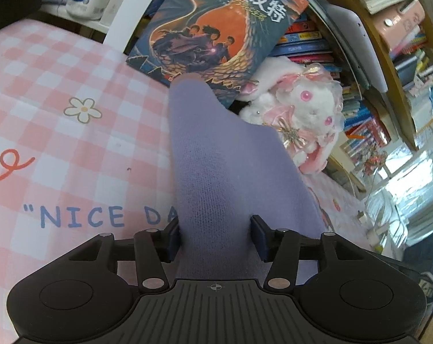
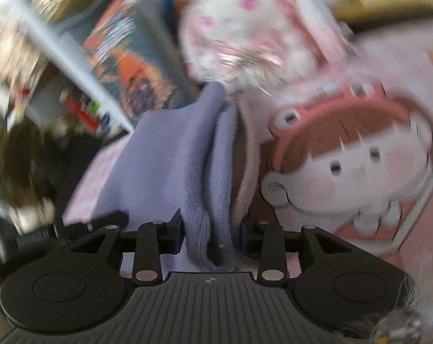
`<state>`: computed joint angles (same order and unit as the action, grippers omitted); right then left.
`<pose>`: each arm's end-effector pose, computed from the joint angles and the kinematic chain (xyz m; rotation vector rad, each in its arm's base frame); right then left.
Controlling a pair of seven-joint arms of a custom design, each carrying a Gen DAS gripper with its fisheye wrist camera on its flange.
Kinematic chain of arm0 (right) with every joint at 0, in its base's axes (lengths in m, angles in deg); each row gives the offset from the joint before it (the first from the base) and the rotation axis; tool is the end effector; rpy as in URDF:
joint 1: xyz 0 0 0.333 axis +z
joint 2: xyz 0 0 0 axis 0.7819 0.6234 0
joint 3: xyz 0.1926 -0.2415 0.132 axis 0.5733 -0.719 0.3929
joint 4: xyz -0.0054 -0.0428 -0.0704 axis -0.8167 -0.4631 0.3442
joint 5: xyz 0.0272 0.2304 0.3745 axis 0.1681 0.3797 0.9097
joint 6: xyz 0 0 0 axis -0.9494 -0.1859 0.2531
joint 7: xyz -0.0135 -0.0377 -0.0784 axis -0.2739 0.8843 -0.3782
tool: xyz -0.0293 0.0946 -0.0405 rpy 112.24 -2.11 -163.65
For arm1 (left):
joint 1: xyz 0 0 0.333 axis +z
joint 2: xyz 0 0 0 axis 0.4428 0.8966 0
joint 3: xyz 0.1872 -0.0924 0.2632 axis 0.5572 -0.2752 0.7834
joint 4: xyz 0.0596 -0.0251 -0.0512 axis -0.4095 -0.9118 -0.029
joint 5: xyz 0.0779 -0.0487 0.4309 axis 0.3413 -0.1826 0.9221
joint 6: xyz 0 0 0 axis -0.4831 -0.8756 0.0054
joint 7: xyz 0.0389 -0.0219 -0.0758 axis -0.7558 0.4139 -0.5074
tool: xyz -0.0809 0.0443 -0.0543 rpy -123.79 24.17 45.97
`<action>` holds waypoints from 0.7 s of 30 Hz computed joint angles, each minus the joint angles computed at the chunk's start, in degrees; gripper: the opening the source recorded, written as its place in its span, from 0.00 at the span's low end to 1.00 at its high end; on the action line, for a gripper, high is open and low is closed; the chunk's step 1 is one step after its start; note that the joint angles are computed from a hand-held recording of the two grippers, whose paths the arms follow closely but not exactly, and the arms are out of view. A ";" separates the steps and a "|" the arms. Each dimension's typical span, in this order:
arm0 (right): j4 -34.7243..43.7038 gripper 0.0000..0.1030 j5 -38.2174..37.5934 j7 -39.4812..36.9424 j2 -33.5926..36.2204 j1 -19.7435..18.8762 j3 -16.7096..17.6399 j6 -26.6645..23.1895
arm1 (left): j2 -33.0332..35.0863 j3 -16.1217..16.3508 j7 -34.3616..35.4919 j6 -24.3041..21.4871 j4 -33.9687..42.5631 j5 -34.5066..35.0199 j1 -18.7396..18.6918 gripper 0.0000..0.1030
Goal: Fold clothes
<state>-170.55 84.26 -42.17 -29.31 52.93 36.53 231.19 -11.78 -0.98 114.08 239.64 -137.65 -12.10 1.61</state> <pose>0.7513 0.1763 0.2724 -1.7699 1.3374 0.2312 0.6157 -0.2229 0.2765 -2.3131 1.2400 -1.2921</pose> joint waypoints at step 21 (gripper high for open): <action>-4.83 0.51 -1.46 8.37 -4.86 0.22 -0.92 4.16 | -2.69 28.95 9.21 -8.61 -2.27 -13.30 -31.43 0.61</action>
<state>-175.38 82.80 -33.80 -34.17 53.15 35.61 235.35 -14.47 27.97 123.29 231.03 -139.92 -25.39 -29.81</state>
